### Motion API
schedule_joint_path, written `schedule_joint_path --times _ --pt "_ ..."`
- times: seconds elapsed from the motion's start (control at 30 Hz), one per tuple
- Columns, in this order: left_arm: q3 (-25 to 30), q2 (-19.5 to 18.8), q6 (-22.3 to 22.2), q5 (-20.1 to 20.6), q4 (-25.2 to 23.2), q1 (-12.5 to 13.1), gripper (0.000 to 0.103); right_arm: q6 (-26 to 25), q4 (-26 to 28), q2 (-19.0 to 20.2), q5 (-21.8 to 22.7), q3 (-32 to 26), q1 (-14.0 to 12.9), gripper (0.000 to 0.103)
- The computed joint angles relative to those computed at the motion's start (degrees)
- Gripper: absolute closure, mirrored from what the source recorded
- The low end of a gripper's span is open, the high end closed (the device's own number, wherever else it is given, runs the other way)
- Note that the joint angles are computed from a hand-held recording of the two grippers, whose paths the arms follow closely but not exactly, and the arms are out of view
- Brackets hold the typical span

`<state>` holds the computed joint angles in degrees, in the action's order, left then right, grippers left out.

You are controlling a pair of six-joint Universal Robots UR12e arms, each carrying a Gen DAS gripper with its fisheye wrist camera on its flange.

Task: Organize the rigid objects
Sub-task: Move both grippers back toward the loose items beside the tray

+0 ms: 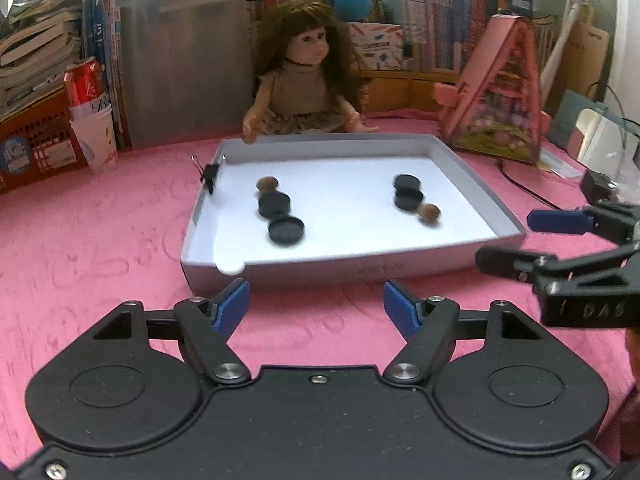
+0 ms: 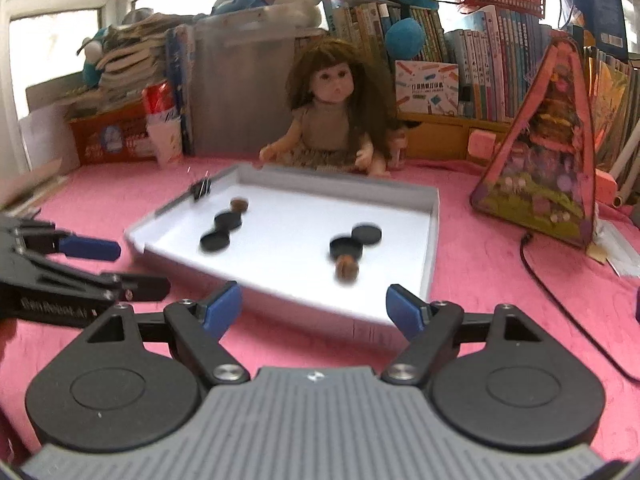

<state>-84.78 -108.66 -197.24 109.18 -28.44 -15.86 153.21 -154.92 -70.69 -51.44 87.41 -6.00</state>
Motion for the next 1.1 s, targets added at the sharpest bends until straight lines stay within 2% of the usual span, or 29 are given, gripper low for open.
schedule_joint_path --times 0.2,0.37,0.47,0.5,0.53,0.63,0.77,0.97,1.03,1.1 --pt "-3.4 2.3 -0.9 -0.6 0.9 -1.3 0.031 -3.0 -0.4 -2.5 0.6 4.7 -1.4 0.016" --pt "-6.5 4.3 0.4 -0.6 3.7 -2.6 0.031 -1.8 -3.2 -4.5 3.8 9.0 -3.1 0.015" --pt "-7.5 5.5 0.0 -1.8 1.5 -2.8 0.046 -2.8 -5.1 -5.6 5.6 11.4 -3.7 0.015" --pt "-7.9 5.9 -0.3 -2.9 0.7 -2.7 0.058 -3.4 -5.3 -5.9 6.3 12.0 -3.9 0.015" --pt "-8.3 6.3 -0.8 -4.3 0.0 -2.5 0.065 -4.2 -4.7 -6.2 7.1 12.4 -4.0 0.015" --pt "-9.0 6.8 -1.3 -6.6 -0.8 -2.2 0.068 -6.5 -3.6 -6.8 10.2 13.7 -4.3 0.016" --pt "-8.8 6.2 -1.7 -5.1 -0.5 -2.4 0.069 -11.4 -1.2 -7.5 13.6 14.8 -4.0 0.018" --pt "-8.0 5.1 -2.6 -1.0 0.4 -2.5 0.069 -14.5 0.9 -7.9 13.8 15.2 -3.1 0.027" --pt "-7.9 4.9 -2.0 1.3 0.7 -2.7 0.069 -14.3 0.6 -7.9 13.2 15.2 -2.7 0.032" --pt "-7.8 4.7 -1.6 3.7 0.7 -2.9 0.069 -13.9 0.1 -7.8 12.5 15.2 -2.4 0.049"
